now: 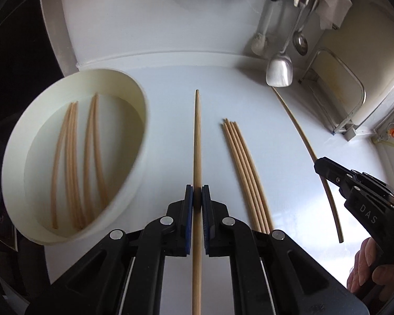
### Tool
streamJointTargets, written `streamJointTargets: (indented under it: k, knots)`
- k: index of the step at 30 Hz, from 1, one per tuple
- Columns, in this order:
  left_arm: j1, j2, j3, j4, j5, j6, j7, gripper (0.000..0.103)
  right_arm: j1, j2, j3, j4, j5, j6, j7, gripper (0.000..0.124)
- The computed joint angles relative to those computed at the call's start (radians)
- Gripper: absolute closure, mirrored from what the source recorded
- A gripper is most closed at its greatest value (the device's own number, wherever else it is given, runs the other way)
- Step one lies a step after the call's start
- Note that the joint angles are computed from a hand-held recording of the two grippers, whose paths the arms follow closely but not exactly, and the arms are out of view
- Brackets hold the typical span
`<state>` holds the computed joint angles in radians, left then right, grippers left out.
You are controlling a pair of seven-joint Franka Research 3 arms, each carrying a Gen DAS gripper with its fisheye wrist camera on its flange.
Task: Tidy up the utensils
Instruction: 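Carry the held chopsticks with both tools over the white basin, then open both tools to drop the chopsticks into the basin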
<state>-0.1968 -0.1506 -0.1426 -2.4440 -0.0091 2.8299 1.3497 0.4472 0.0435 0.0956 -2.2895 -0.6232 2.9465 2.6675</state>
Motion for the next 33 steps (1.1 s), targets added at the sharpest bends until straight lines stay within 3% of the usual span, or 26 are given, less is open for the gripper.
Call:
streamJointTargets:
  k: [6,14,23,33]
  knots:
    - [0.082,-0.030,0.064,0.028,0.016,-0.023,0.023,0.096,0.068,0.110,0.014,0.205,0.030,-0.053,-0.030,0.118]
    - [0.174,0.031,0.128,0.083,-0.042,-0.040,0.143,0.096,0.151,0.419,0.051,0.633,0.244,-0.154,-0.279,0.118]
    - [0.257,0.161,0.102,0.182,-0.158,-0.103,0.312,0.096,0.263,0.760,0.018,1.154,0.416,-0.471,-0.473,0.118]
    - [0.311,0.256,0.058,0.257,-0.196,-0.144,0.375,0.095,0.334,0.974,-0.081,1.509,0.532,-0.701,-0.520,0.118]
